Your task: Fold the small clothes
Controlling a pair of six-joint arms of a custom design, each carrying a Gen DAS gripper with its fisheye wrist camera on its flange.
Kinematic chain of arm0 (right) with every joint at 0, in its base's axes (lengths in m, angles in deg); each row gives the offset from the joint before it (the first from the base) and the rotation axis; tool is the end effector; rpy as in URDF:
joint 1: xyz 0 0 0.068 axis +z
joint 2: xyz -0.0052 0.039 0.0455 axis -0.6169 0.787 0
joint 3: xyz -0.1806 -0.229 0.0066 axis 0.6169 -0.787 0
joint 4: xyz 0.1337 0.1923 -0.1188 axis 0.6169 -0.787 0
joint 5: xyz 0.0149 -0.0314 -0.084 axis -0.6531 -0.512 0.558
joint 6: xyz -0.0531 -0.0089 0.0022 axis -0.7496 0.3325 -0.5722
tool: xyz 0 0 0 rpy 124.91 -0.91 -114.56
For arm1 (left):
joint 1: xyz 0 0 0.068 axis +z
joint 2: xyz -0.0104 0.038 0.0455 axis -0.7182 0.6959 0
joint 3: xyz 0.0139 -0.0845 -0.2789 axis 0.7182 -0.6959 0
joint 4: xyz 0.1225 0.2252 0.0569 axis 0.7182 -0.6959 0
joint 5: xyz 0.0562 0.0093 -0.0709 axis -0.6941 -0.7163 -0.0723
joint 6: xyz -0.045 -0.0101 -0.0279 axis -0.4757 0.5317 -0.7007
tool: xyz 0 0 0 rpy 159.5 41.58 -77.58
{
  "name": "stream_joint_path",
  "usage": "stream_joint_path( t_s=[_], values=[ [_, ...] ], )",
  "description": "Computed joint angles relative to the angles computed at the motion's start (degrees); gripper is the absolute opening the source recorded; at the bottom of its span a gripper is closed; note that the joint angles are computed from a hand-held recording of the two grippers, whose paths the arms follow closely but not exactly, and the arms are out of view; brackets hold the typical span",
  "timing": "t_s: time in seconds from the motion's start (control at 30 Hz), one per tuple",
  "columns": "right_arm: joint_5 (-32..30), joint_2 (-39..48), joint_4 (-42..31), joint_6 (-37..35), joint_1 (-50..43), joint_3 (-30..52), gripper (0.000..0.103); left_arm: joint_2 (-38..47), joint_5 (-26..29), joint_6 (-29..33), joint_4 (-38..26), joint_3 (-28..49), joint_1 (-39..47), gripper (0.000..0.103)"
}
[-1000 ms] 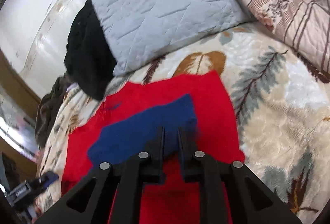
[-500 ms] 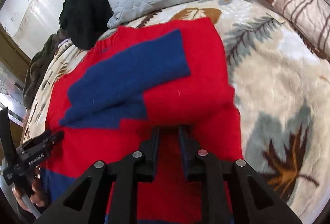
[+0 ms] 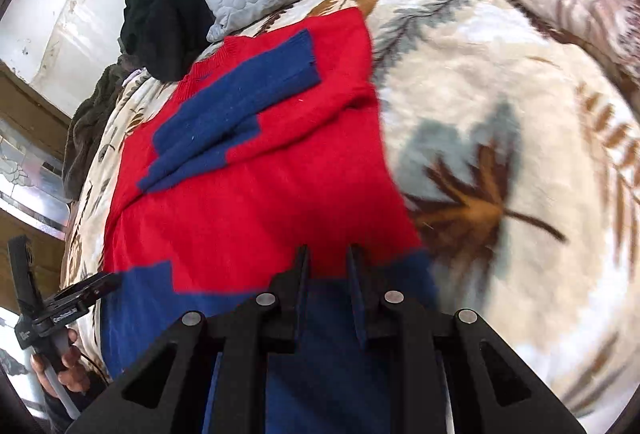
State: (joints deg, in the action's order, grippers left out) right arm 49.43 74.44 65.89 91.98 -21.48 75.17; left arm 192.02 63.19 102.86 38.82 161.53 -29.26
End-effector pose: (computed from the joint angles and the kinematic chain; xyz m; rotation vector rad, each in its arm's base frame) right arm 0.2256 0.0654 0.1802 0.7747 2.4957 0.3645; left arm 0.3798 0.1021 0.1941 0.6177 2.7251 -0.2398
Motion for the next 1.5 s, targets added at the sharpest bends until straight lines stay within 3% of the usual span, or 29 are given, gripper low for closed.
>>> stream_joint_path(
  t_s=[0.07,0.2,0.3,0.47,0.57,0.7,0.83,0.93,1.0,1.03,1.07,1.13,1.3,1.4,1.43,1.5],
  values=[
    [-0.28,-5.37,-3.05,0.27,0.13,-2.37,0.034,0.45,0.07,2.49,-4.57,2.01,3.29,0.066],
    [-0.46,-12.86,-8.69,0.06,1.49,-5.18,0.038,1.59,-0.86,6.8,-12.49,4.86,9.09,0.066],
    [-0.07,-17.28,-13.56,0.58,3.05,-6.66,0.041,0.91,-2.18,9.97,-16.11,3.69,12.41,0.066],
    [-5.56,-23.31,-15.76,-0.12,3.05,-11.16,0.043,0.2,-4.37,12.77,-20.34,-1.14,15.55,0.066],
    [-7.32,-23.11,-13.9,0.16,6.17,-13.21,0.045,-0.78,-6.09,13.06,-19.28,-5.67,16.32,0.067],
    [-9.63,-23.57,-12.84,-1.74,7.83,-13.93,0.049,-4.9,-5.8,13.79,-15.36,-11.7,16.26,0.078],
    [-10.91,-21.83,-12.83,-4.64,10.68,-14.08,0.049,-7.91,-5.56,13.01,-11.12,-16.46,16.1,0.078],
    [-7.5,-20.96,-13.91,-5.34,14.81,-13.34,0.039,-9.07,-5.38,11.57,-10.05,-17.46,16.22,0.061],
    [-8.29,-22.01,-14.72,-6.95,14.32,-13.52,0.007,-8.43,-4.62,12.05,-12.08,-15.85,17.46,0.036],
    [-9.77,-22.97,-14.23,-7.1,13.38,-14.11,0.005,-7.16,-4.0,13.14,-14.18,-14.1,18.51,0.028],
    [-10.11,-23.62,-13.99,-7.04,13.02,-14.5,0.005,-6.29,-3.37,13.7,-16.44,-12.88,18.94,0.013],
    [-10.1,-25.04,-13.7,-6.47,13.49,-14.88,0.005,-4.75,-2.23,14.67,-20.85,-10.71,19.64,0.007],
    [-13.95,-33.55,-12.71,-5.11,10.37,-17.21,0.005,-2.65,1.9,17.44,-27.15,-7.38,20.28,0.007],
    [-16.19,-32.95,-11.72,-4.8,8.7,-17.99,0.008,-2.26,2.22,17.7,-27.28,-7.82,18.71,0.01],
    [-17.29,-31.84,-11.09,-4.95,7.83,-18.2,0.01,-1.58,1.71,17.64,-27.3,-7.73,18.11,0.013],
    [-18.49,-29.54,-9.71,-4.34,6.96,-18.97,0.011,-0.72,0.14,18.13,-27.41,-8.76,17.71,0.034]
  ],
)
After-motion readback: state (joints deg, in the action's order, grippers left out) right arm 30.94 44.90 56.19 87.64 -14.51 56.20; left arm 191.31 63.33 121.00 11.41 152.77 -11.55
